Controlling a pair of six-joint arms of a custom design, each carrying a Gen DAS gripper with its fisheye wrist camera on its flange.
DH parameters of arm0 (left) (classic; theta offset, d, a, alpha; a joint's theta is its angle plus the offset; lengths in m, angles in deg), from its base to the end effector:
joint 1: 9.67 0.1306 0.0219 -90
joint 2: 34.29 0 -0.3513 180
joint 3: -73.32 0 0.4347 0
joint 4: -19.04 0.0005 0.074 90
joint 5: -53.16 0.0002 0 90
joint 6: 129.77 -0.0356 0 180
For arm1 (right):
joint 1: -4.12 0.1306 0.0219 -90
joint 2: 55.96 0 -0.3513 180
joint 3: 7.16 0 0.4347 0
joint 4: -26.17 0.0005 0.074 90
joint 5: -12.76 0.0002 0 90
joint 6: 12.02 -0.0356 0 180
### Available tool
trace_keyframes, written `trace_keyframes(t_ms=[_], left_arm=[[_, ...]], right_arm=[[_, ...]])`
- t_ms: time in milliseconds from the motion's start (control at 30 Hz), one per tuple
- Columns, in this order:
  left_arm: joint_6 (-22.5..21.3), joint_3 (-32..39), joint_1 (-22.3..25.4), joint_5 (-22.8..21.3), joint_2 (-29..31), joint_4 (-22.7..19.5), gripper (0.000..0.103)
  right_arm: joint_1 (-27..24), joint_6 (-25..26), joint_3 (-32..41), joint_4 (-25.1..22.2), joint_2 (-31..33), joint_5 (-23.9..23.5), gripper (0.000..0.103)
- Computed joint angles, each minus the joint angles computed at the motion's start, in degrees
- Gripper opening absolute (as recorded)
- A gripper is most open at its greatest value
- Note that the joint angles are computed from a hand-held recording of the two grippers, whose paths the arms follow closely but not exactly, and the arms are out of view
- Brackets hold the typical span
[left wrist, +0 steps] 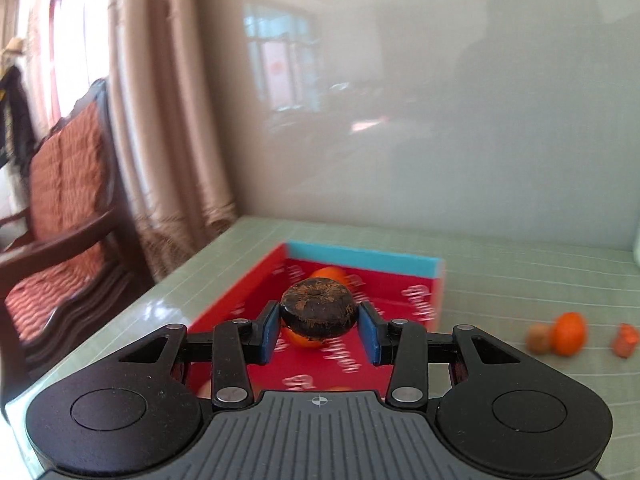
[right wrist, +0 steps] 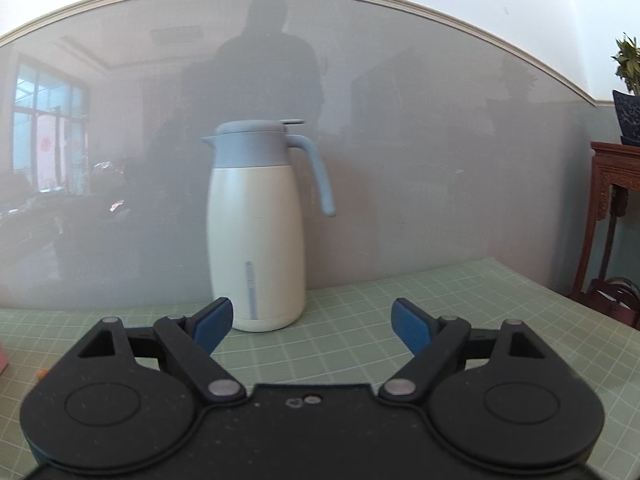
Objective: Organize fruits
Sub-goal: 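Carry the date with the left gripper into the red box and release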
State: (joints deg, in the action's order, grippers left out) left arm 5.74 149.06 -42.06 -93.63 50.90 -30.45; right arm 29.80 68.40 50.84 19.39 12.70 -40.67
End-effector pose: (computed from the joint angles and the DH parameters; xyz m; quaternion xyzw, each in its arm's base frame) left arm 0.4120 -0.2267 0.3291 -0.2233 0.8275 0.2083 0.4712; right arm 0.3871 0.1620 0.3465 0.0766 0.7839 -0.0709 0.6121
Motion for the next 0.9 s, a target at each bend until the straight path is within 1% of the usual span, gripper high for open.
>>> trace_keyframes(t_ms=[100, 200, 300, 333, 400, 433, 467, 500, 533, 633, 733, 767, 800, 833, 900], left_arm=[[2.81, -1.02, 3.06, 2.06, -0.32, -2.4, 0.042], [4.79, -1.48, 5.65, 5.62, -0.22, -3.64, 0.042], [6.85, -1.72, 7.24, 9.2, 0.02, -4.7, 0.042], [7.37, -2.04, 7.55, 9.79, 0.01, -4.62, 0.042], [7.51, -2.32, 7.64, 9.1, 0.12, -5.03, 0.042], [7.67, -2.36, 7.65, 8.96, 0.16, -5.43, 0.045], [7.65, -2.55, 7.57, 9.3, -0.11, -5.43, 0.05], [6.94, -3.21, 7.61, 9.93, -0.83, -4.21, 0.057], [6.59, -3.43, 7.44, 9.85, -1.21, -3.82, 0.061], [5.52, -3.61, 6.23, 7.41, -1.64, -4.03, 0.068], [6.06, -4.2, 4.95, 4.68, -3.02, -4.22, 0.072], [6.71, -4.34, 4.6, 3.51, -3.61, -4.71, 0.073], [7.94, -4.3, 4.21, 1.91, -4.02, -5.94, 0.079], [9.39, -4.26, 3.88, 0.23, -4.46, -7.48, 0.088], [12.44, -4.64, 3.33, -3.03, -5.76, -10.31, 0.092]], right_arm=[[1.54, -0.24, 1.11, -0.28, 1.2, -0.22, 0.086], [3.18, -0.03, 2.32, -0.91, 2.72, -0.52, 0.086], [4.58, 0.4, 3.44, -1.62, 4.37, -1.38, 0.086], [4.93, 0.46, 3.83, -1.81, 4.94, -1.86, 0.086], [5.51, 0.6, 4.56, -2.19, 5.98, -3.02, 0.086], [5.78, 0.84, 4.85, -2.34, 6.49, -3.7, 0.086], [5.93, 1.06, 5.22, -2.5, 7.02, -4.45, 0.086], [6.09, 1.18, 5.65, -2.81, 7.56, -5.06, 0.086], [6.3, 1.29, 5.97, -3.08, 8.0, -5.65, 0.086], [6.75, 1.46, 7.24, -3.96, 9.85, -7.48, 0.085], [6.79, 1.76, 9.32, -5.73, 12.43, -9.73, 0.083], [6.7, 1.54, 10.03, -6.4, 13.28, -10.67, 0.082], [6.52, 1.2, 10.84, -6.97, 14.15, -11.71, 0.079], [6.18, 0.96, 11.66, -7.48, 15.18, -13.06, 0.077], [5.61, 0.77, 13.59, -9.05, 17.3, -15.04, 0.074]])
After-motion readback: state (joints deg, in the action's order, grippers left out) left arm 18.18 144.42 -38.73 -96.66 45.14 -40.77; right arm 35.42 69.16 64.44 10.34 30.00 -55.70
